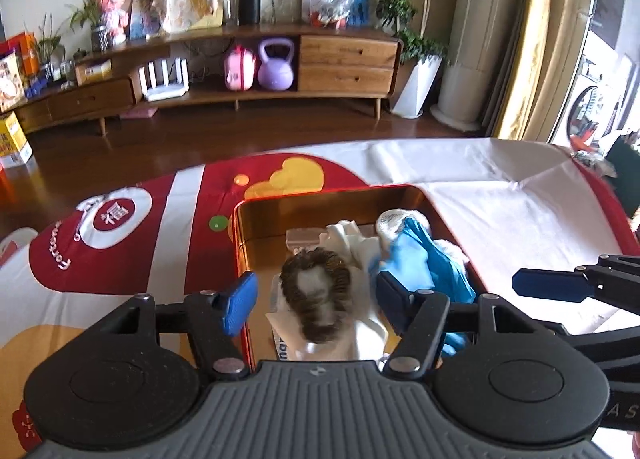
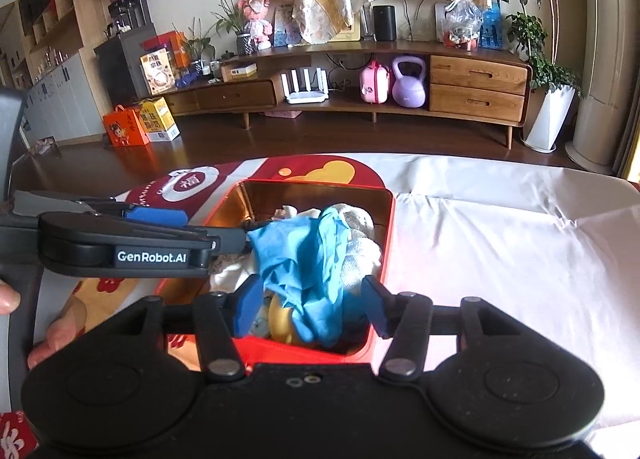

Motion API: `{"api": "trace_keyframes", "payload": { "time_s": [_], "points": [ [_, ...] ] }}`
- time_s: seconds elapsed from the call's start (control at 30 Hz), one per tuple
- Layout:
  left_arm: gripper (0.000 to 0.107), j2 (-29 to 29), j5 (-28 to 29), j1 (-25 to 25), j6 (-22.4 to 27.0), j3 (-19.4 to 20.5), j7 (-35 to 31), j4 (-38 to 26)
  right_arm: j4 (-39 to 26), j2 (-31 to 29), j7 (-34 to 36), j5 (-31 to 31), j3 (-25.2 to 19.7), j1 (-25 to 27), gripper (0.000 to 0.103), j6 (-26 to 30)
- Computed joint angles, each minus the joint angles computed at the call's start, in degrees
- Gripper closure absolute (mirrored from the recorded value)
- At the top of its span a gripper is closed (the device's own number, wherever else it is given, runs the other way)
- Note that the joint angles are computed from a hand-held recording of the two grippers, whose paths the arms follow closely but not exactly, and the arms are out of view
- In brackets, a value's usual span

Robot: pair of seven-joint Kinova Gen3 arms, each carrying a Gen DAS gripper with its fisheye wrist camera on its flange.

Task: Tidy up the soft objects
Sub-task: 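Open both tools to release the bracelet and gloves into the tin, then withdraw both tools from the tin toward the paper packet and tea sachet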

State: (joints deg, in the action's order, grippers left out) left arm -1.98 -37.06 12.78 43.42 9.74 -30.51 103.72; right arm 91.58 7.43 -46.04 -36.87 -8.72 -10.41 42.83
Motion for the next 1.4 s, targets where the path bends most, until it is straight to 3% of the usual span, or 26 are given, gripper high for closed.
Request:
{"api": "trace_keyframes", "payload": {
  "time_s": [0.43, 0.6, 0.97, 1.4],
  "points": [
    [0.035, -8.3, -0.3, 0.7, 6.8, 6.8, 3.5, 1.0, 4.4, -8.5, 8.1, -10.1, 4.9, 2.4, 0.03, 6.8],
    [0.027, -12.4, 1.3, -0.9, 7.8, 9.9, 5.0, 2.1, 6.9, -11.7, 12.5, -14.5, 8.2, 2.4, 0.021, 10.5],
    [0.025, -20.3, 6.2, -6.4, 10.6, 17.5, 4.6, 4.2, 13.0, -17.9, 16.0, -17.4, 12.8, 1.6, 0.001, 12.6],
    [0.022, -28.3, 12.7, -17.4, 12.9, 29.0, 5.6, 8.6, 19.0, -21.2, 14.5, -16.1, 15.0, 0.8, 0.0, 11.7]
  ]
}}
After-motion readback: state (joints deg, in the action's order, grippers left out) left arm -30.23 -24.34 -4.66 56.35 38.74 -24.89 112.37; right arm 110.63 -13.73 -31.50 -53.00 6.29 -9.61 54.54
